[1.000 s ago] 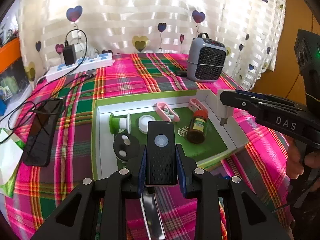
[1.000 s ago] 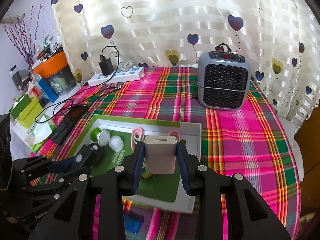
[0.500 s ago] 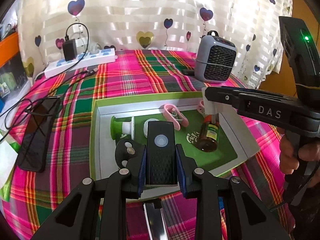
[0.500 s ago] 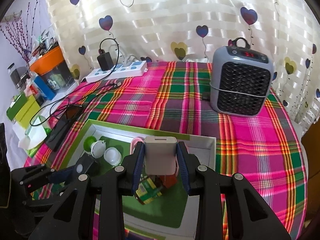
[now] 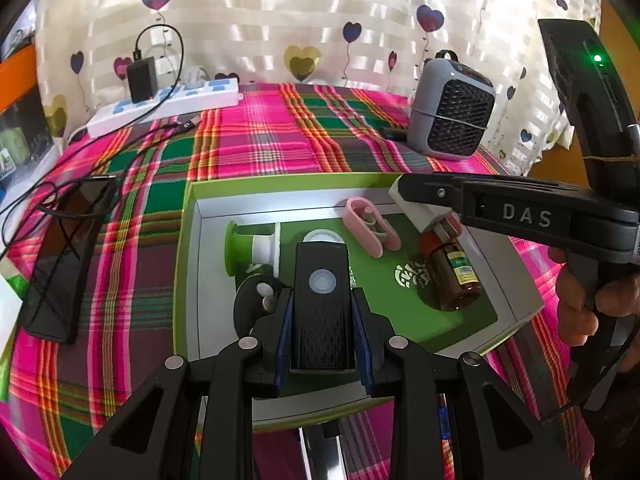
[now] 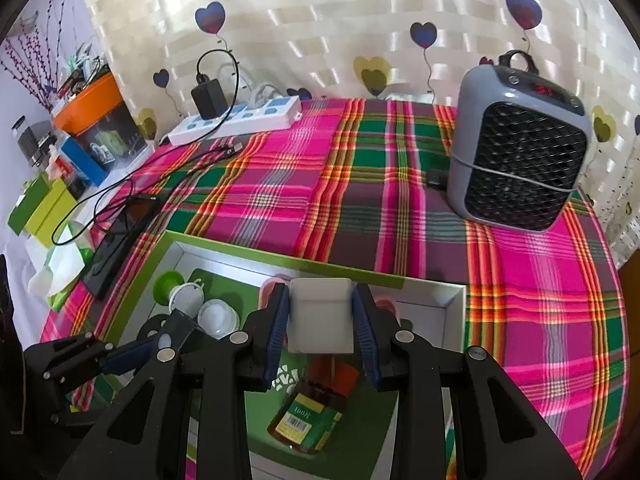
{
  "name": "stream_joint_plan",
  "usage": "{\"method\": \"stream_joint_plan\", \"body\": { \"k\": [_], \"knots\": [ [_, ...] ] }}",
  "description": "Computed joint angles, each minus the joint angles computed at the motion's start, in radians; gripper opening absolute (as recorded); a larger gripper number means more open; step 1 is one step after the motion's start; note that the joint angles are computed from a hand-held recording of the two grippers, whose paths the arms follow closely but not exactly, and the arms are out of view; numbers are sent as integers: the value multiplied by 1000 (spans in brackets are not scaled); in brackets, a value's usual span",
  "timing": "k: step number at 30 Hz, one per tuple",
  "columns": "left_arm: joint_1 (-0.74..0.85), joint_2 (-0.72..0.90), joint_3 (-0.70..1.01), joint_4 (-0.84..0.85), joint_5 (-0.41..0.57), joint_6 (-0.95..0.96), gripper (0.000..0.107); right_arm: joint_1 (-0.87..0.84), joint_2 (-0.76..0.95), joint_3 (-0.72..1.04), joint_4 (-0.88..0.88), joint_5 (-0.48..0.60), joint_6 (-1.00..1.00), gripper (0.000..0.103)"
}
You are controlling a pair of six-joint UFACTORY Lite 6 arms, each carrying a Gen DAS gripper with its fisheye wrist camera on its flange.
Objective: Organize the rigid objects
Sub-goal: 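Carry the black device with the left tool while the right tool carries the charger over the box, then lower and release the black device with the left tool while the right tool releases the charger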
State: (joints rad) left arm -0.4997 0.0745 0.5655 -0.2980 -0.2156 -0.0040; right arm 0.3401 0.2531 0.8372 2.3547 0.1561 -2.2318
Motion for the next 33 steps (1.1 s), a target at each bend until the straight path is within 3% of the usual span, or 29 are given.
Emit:
{"method": "stream_joint_plan", "body": {
  "k": [9,22,33],
  "knots": [
    [1,30,22,21,0,-14,26,7,83,65,-14,-16,1,34],
    [4,57,37,17,4,-16,26,22,110,83,225,-32,-240,34],
    [5,71,53,4,17,1,26,17,114,85,158,-24,-162,34]
  ]
}}
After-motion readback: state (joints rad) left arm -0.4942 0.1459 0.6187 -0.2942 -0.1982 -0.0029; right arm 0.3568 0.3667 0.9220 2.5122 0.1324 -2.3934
